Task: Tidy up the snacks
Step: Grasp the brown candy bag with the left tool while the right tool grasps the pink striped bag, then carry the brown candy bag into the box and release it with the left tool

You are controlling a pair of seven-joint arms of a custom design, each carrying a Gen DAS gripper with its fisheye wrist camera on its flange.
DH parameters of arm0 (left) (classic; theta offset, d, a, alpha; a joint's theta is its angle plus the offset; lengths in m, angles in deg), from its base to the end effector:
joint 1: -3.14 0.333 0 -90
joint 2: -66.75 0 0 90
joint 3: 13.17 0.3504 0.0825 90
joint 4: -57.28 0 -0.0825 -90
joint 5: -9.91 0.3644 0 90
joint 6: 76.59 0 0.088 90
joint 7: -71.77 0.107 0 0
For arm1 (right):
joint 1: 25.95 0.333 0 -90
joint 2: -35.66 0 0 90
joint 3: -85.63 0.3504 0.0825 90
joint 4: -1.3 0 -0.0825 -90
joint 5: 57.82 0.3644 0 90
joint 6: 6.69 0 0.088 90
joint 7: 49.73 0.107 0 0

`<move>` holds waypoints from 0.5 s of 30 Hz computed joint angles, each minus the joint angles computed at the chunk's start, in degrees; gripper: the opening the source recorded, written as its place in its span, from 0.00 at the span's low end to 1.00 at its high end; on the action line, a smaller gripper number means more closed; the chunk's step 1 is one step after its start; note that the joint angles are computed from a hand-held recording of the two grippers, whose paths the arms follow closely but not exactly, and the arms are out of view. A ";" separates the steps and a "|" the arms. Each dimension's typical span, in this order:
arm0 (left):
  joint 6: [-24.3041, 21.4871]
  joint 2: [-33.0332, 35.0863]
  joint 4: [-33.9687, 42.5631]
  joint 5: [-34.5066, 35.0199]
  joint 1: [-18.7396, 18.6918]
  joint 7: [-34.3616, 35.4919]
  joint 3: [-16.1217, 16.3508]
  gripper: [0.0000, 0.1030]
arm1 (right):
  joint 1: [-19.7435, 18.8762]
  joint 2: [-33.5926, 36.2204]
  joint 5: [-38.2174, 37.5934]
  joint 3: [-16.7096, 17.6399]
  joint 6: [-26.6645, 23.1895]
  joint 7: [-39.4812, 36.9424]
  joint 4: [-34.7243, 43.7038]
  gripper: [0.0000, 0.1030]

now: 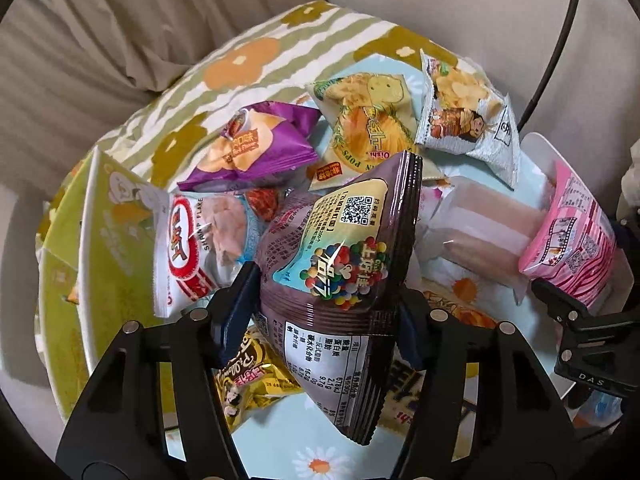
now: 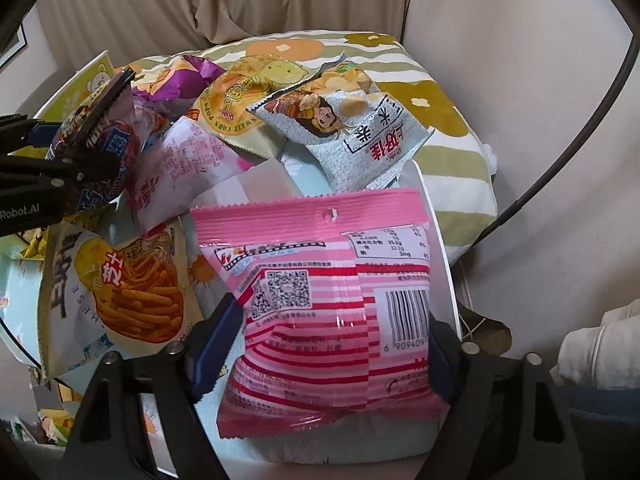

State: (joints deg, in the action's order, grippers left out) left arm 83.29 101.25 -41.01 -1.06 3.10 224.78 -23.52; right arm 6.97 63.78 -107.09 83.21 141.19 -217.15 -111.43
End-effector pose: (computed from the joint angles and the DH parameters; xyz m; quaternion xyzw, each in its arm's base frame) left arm 0.7097 -0.0981 0.3368 -0.2440 0.9359 -0.1686 0.1900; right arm 0.5330 0.3317 0.2733 -0.4781 0.8397 -0.2147 0.1419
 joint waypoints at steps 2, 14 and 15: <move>0.51 -0.65 -0.78 -0.58 0.62 0.37 -0.53 0.55 | 0.12 -0.38 -0.26 -0.12 0.44 0.65 -0.43 0.70; 2.57 -6.92 -5.18 -9.08 5.74 4.12 -5.05 0.55 | 0.85 -5.45 -7.85 0.44 -1.81 4.53 -1.85 0.67; 2.36 -7.47 -5.28 -10.15 6.22 4.62 -5.34 0.55 | 0.76 -6.08 -8.51 0.70 -2.12 4.43 -1.77 0.67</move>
